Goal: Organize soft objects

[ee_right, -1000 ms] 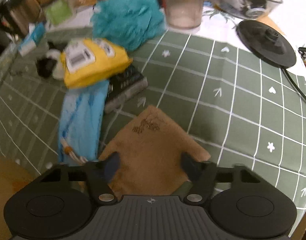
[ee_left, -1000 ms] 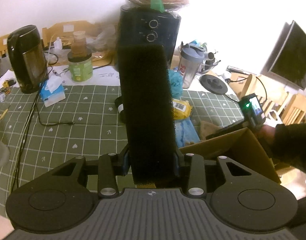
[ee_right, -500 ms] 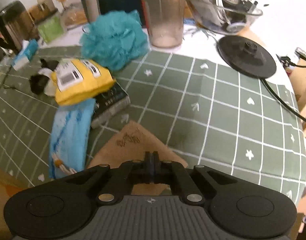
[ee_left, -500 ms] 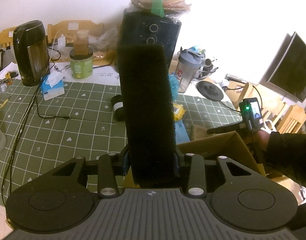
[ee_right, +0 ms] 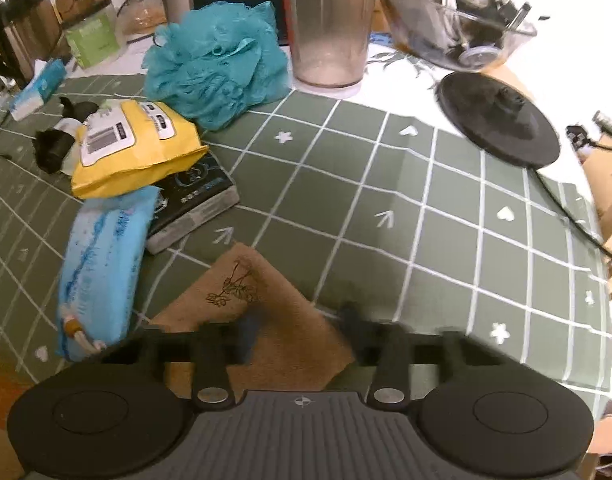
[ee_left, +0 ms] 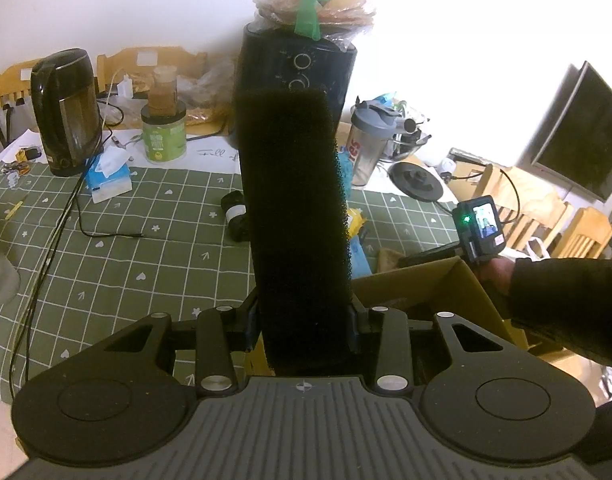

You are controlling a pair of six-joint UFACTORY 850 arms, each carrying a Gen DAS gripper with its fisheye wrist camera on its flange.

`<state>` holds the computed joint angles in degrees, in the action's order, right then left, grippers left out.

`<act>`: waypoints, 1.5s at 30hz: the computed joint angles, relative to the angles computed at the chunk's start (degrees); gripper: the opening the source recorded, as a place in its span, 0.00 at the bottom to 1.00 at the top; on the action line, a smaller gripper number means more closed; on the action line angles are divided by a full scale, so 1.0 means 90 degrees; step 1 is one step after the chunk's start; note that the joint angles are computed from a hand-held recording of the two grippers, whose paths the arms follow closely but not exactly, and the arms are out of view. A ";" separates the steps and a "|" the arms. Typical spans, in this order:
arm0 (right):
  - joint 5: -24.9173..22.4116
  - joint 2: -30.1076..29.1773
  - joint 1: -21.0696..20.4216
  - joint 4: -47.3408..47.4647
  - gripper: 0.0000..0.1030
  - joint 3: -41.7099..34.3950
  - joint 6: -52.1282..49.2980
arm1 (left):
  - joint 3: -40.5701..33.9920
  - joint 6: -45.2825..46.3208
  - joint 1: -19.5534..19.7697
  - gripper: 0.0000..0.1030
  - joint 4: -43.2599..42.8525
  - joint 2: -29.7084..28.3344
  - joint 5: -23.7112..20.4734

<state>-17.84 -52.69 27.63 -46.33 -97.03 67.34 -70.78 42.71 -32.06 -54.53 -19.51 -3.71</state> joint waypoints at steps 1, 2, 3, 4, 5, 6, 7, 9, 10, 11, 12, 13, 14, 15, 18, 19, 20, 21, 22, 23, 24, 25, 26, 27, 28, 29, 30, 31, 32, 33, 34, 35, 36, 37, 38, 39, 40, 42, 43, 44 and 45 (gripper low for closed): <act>0.0091 0.0027 -0.0024 0.0274 0.04 0.0034 -0.0202 | 0.0012 -0.0009 -0.0005 0.38 -0.0010 0.0006 0.0006; 0.0064 0.0029 -0.0021 0.0376 0.04 0.0026 -0.0296 | 0.0019 -0.0182 -0.0018 0.38 0.0139 0.0009 0.0016; 0.0059 0.0040 -0.0008 0.0274 0.03 0.0050 -0.0261 | 0.0029 -0.0231 -0.0024 0.38 0.0176 0.0014 0.0022; 0.0070 0.0052 -0.0004 0.0242 0.03 0.0071 -0.0250 | 0.0022 -0.0373 -0.0026 0.38 0.0311 0.0011 0.0018; 0.0117 0.0089 -0.0012 0.0275 0.03 0.0117 -0.0252 | 0.0026 -0.0377 -0.0023 0.38 0.0313 0.0014 0.0015; 0.0161 0.0147 -0.0017 0.0178 0.03 0.0183 -0.0134 | 0.0018 -0.0366 -0.0020 0.38 0.0306 0.0014 0.0002; 0.0192 0.0219 -0.0015 -0.0017 0.03 0.0257 0.0090 | 0.0022 -0.0240 -0.0022 0.38 0.0183 0.0024 -0.0004; 0.0316 0.0434 -0.0018 -0.0610 0.03 0.0483 0.0756 | 0.0027 -0.0008 -0.0019 0.38 -0.0042 0.0036 -0.0022; 0.0382 0.0566 -0.0016 -0.1019 0.03 0.0619 0.1194 | 0.0030 0.0054 -0.0018 0.38 -0.0102 0.0040 -0.0024; 0.0453 0.0699 -0.0018 -0.1395 0.03 0.0752 0.1596 | 0.0027 0.0099 -0.0018 0.38 -0.0152 0.0041 -0.0029; 0.0505 0.0816 -0.0019 -0.1729 0.03 0.0860 0.1939 | 0.0028 0.0210 -0.0020 0.38 -0.0271 0.0040 -0.0037; 0.0540 0.0962 -0.0009 -0.2250 0.03 0.1001 0.2460 | 0.0030 0.0334 -0.0022 0.38 -0.0403 0.0041 -0.0043; 0.0556 0.1104 0.0004 -0.2778 0.03 0.1135 0.2976 | 0.0020 0.0367 -0.0024 0.38 -0.0439 0.0032 -0.0055; 0.0560 0.1221 0.0014 -0.3169 0.03 0.1232 0.3360 | 0.0009 0.0372 -0.0026 0.38 -0.0441 0.0022 -0.0073; 0.0495 0.1601 0.0061 -0.4453 0.03 0.1556 0.4670 | -0.0020 0.0489 -0.0035 0.38 -0.0526 -0.0008 -0.0130; 0.0440 0.1703 0.0086 -0.4741 0.03 0.1634 0.4967 | -0.0026 0.0497 -0.0041 0.38 -0.0517 -0.0016 -0.0147; 0.0397 0.1805 0.0094 -0.5055 0.03 0.1719 0.5289 | -0.0035 0.0502 -0.0044 0.38 -0.0507 -0.0024 -0.0169; 0.0343 0.1904 0.0108 -0.5362 0.03 0.1812 0.5617 | -0.0051 0.0383 -0.0052 0.38 -0.0370 -0.0038 -0.0193; 0.0295 0.2014 0.0123 -0.5635 0.03 0.1912 0.5907 | -0.0057 0.0320 -0.0052 0.38 -0.0290 -0.0043 -0.0216; 0.0250 0.2137 0.0136 -0.5920 0.03 0.2020 0.6209 | -0.0073 0.0100 -0.0057 0.38 -0.0052 -0.0054 -0.0246; 0.0203 0.2234 0.0148 -0.6107 0.03 0.2104 0.6406 | -0.0096 -0.0171 -0.0061 0.38 0.0235 -0.0068 -0.0277; 0.0149 0.2348 0.0168 -0.6247 0.03 0.2194 0.6544 | -0.0113 -0.0387 -0.0066 0.38 0.0464 -0.0079 -0.0310; 0.0091 0.2455 0.0190 -0.6351 0.03 0.2278 0.6642 | -0.0137 -0.0603 -0.0070 0.38 0.0696 -0.0094 -0.0362; 0.0039 0.2557 0.0207 -0.6466 0.03 0.2366 0.6752 | -0.0145 -0.0673 -0.0072 0.38 0.0780 -0.0098 -0.0404; -0.0018 0.2672 0.0229 -0.6626 0.03 0.2471 0.6918 | -0.0156 -0.0664 -0.0073 0.38 0.0793 -0.0103 -0.0465; -0.0060 0.2800 0.0255 -0.6749 0.03 0.2568 0.7023 | -0.0176 -0.0705 -0.0076 0.38 0.0854 -0.0112 -0.0526; -0.0092 0.2913 0.0277 -0.6876 0.03 0.2659 0.7158 | -0.0205 -0.0921 -0.0087 0.38 0.1087 -0.0129 -0.0575; -0.0132 0.3047 0.0304 -0.7003 0.03 0.2759 0.7292 | -0.0231 -0.1177 -0.0098 0.38 0.1349 -0.0143 -0.0621; -0.0173 0.3143 0.0334 -0.7064 0.03 0.2824 0.7355 | -0.0252 -0.1396 -0.0109 0.38 0.1570 -0.0157 -0.0668; -0.0229 0.3269 0.0371 -0.7150 0.03 0.2913 0.7438 | -0.0287 -0.1545 -0.0110 0.38 0.1712 -0.0188 -0.0733; -0.0276 0.3395 0.0408 -0.7229 0.03 0.3000 0.7523 | -0.0306 -0.1652 -0.0114 0.38 0.1805 -0.0208 -0.0791; -0.0309 0.3508 0.0441 -0.7299 0.03 0.3076 0.7607 | -0.0327 -0.1781 -0.0115 0.38 0.1920 -0.0231 -0.0855; -0.0351 0.3630 0.0481 -0.7399 0.03 0.3161 0.7715 | -0.0355 -0.1947 -0.0117 0.38 0.2067 -0.0262 -0.0930; -0.0393 0.3720 0.0523 -0.7426 0.03 0.3219 0.7751 | -0.0387 -0.2126 -0.0121 0.38 0.2220 -0.0294 -0.1009; -0.0428 0.3811 0.0566 -0.7451 0.03 0.3277 0.7790 | -0.0410 -0.2259 -0.0124 0.38 0.2327 -0.0323 -0.1074; -0.0457 0.3913 0.0611 -0.7501 0.03 0.3344 0.7853 | -0.0447 -0.2354 -0.0117 0.38 0.2385 -0.0363 -0.1185; -0.0486 0.3998 0.0651 -0.7504 0.03 0.3395 0.7863 | -0.0503 -0.2362 -0.0098 0.38 0.2348 -0.0417 -0.1328; -0.0517 0.4149 0.0740 -0.7526 0.03 0.3490 0.7933 | -0.0582 -0.2583 -0.0072 0.38 0.2405 -0.0513 -0.1532; -0.0481 0.4210 0.0769 -0.7548 0.03 0.3521 0.7966 | -0.0624 -0.2842 -0.0071 0.38 0.2604 -0.0554 -0.1603; -0.0462 0.4253 0.0797 -0.7549 0.03 0.3546 0.7947 | -0.0689 -0.3124 -0.0072 0.38 0.2844 -0.0610 -0.1715; -0.0488 0.4299 0.0850 -0.7503 0.03 0.3567 0.7869 | -0.0774 -0.3503 -0.0086 0.38 0.3171 -0.0671 -0.1838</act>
